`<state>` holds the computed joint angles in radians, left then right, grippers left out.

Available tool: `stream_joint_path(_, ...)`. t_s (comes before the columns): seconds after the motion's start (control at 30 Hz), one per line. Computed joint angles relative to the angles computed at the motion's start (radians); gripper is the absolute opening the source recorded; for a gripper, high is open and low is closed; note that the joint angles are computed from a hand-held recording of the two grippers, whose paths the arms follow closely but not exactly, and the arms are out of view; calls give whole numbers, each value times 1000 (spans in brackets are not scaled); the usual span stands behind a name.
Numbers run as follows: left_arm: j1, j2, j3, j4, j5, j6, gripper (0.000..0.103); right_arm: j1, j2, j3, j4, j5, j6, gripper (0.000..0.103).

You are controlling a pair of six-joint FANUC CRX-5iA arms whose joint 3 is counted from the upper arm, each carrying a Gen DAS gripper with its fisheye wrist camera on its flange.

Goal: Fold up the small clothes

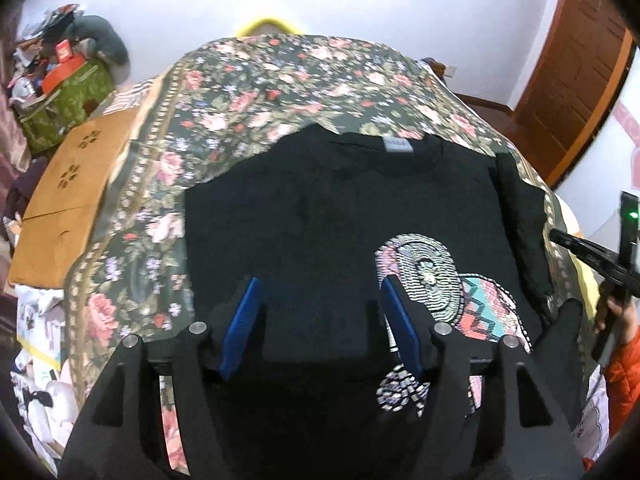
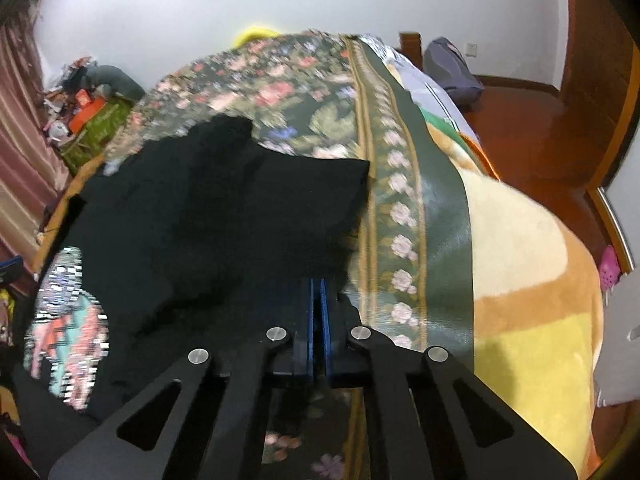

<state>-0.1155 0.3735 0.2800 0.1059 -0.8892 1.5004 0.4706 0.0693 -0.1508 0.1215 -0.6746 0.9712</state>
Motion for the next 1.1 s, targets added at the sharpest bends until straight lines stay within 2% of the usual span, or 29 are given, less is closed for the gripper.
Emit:
stream_joint_path(0.33, 56, -94, -109, 33, 47, 17, 63, 64, -75, 19, 81, 26, 14, 2)
stream_joint_path(0.47, 70, -120, -141, 31, 57, 21, 63, 89, -86, -1, 182, 38, -71, 2)
stream_joint_path(0.53, 75, -128, -150, 22, 59, 31, 66, 90, -80, -6, 218, 14, -106, 3)
stream_joint_path(0.57, 76, -129, -152, 16, 59, 38, 67, 85, -68, -11, 240, -7, -135, 7)
stream_joint_path(0.67, 82, -127, -150, 3, 53, 53, 67, 59, -37, -2, 199, -51, -126, 32)
stream_joint_path(0.7, 80, -122, -142, -10, 47, 65, 67, 53, -32, 1, 188, -58, -122, 35)
stream_joint_path(0.97, 62, -57, -80, -45, 18, 97, 68, -27, 68, 65, 37, -62, -38, 35)
stream_joint_path(1.1, 50, -17, -44, -52, 9, 95, 68, -32, 101, 84, 18, -46, -25, 35)
